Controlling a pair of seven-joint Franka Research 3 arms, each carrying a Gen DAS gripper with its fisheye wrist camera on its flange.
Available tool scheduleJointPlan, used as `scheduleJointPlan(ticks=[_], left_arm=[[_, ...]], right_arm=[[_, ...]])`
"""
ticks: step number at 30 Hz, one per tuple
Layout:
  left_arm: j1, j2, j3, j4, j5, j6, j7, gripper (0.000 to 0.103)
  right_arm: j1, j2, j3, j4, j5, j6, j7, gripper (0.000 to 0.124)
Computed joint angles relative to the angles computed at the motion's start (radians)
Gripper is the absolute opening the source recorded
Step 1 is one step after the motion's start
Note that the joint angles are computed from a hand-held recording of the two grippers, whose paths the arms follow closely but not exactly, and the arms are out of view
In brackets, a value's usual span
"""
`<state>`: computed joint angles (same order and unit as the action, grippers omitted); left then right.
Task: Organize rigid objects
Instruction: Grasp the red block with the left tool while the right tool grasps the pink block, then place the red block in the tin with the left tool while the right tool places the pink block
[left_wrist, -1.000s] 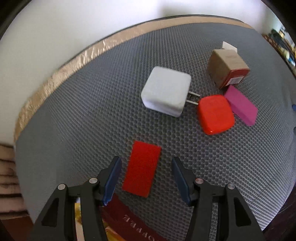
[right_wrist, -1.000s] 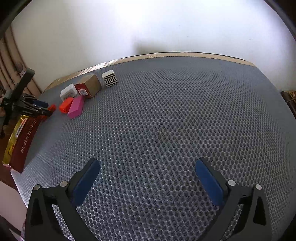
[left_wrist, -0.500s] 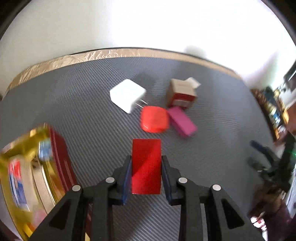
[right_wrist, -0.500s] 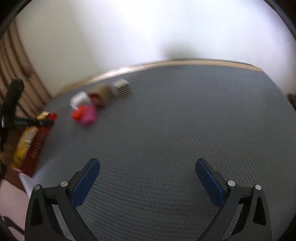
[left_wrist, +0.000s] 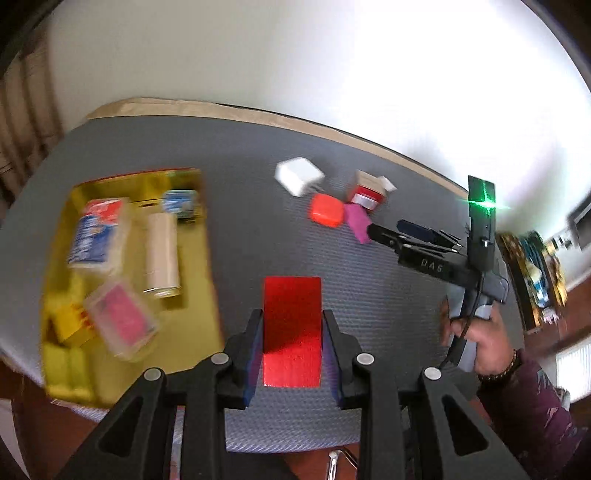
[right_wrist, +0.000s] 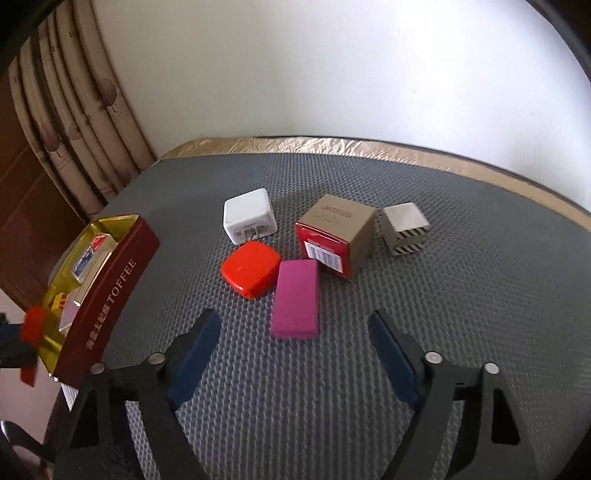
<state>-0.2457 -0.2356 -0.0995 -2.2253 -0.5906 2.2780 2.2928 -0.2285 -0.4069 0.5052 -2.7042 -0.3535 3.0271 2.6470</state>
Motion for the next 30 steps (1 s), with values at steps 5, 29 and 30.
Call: scheduleJointPlan(ticks=[5, 29, 30], left_arm=[[0.029, -0.039, 0.027, -0.023, 0.027, 0.028, 0.001, 0.03], [0.115, 0.043, 0.037, 0.026, 0.062, -0.039, -0.033, 0.03], [0.112, 0.05, 0.028, 0.027, 0.07, -0.032, -0.037, 0.03]], right_arm=[[0.0, 0.081, -0.008, 0.067, -0.053, -0.071, 0.005, 0.053], [0.215, -0.144, -0.094, -0.146, 0.033, -0.082, 0.158, 0.029], [0.217, -0.153, -0.084, -0.153, 0.05, -0.082, 0.157, 0.029]])
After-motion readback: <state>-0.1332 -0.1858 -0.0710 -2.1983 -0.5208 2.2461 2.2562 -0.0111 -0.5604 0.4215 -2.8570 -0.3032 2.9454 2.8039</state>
